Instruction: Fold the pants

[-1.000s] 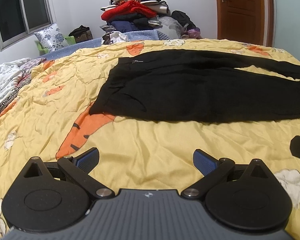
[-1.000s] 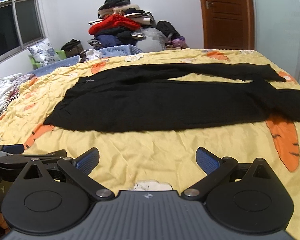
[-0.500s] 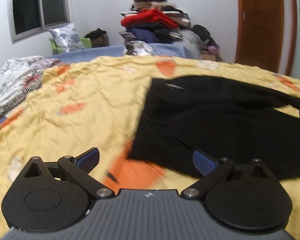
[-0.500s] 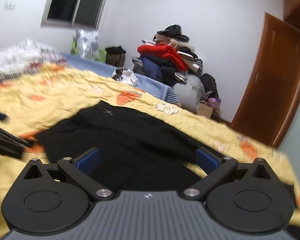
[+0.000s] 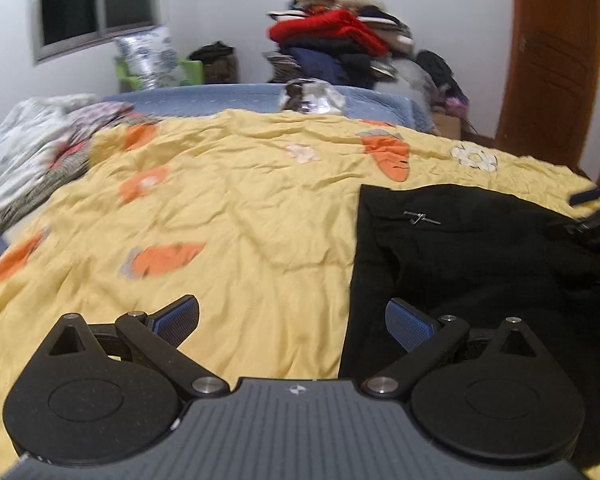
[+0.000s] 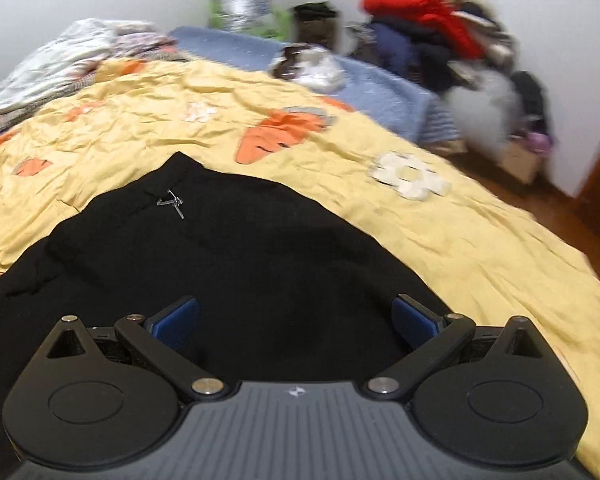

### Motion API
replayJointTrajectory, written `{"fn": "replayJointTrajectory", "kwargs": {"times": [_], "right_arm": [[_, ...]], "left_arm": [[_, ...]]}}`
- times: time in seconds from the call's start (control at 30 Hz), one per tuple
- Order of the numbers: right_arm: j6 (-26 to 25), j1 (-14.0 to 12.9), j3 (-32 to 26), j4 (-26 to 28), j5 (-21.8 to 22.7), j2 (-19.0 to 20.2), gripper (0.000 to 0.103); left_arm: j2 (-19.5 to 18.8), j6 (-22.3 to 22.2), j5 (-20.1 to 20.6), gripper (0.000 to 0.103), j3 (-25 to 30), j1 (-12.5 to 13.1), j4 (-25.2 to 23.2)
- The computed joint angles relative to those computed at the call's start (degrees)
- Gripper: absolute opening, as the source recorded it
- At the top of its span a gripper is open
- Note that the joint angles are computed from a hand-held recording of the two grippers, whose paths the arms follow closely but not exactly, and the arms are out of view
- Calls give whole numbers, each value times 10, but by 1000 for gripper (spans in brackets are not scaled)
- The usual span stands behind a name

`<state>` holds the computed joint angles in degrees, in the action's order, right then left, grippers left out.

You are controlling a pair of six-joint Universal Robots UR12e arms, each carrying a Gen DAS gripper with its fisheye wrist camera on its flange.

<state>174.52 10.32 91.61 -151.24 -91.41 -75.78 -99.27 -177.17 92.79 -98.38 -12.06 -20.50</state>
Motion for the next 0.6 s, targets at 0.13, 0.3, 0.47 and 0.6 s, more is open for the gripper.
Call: {"fn": "replayJointTrajectory", "kwargs": {"times": [0.13, 0.3, 0.47, 0.6], "right_arm": [[-7, -18, -36, -13, -5, 37, 103], [14, -53, -70, 49, 86, 61, 103], [-38, -58, -65, 93, 125, 57, 52], [-66, -41, -37, 45, 68, 37, 9]], "left_arm": [[-37, 42, 19, 101, 37, -12, 20], [-76, 88, 42, 101, 75, -28, 25], [-102, 55, 22, 102, 114, -30, 21], [-120, -13, -46, 101, 161, -21, -41]]}}
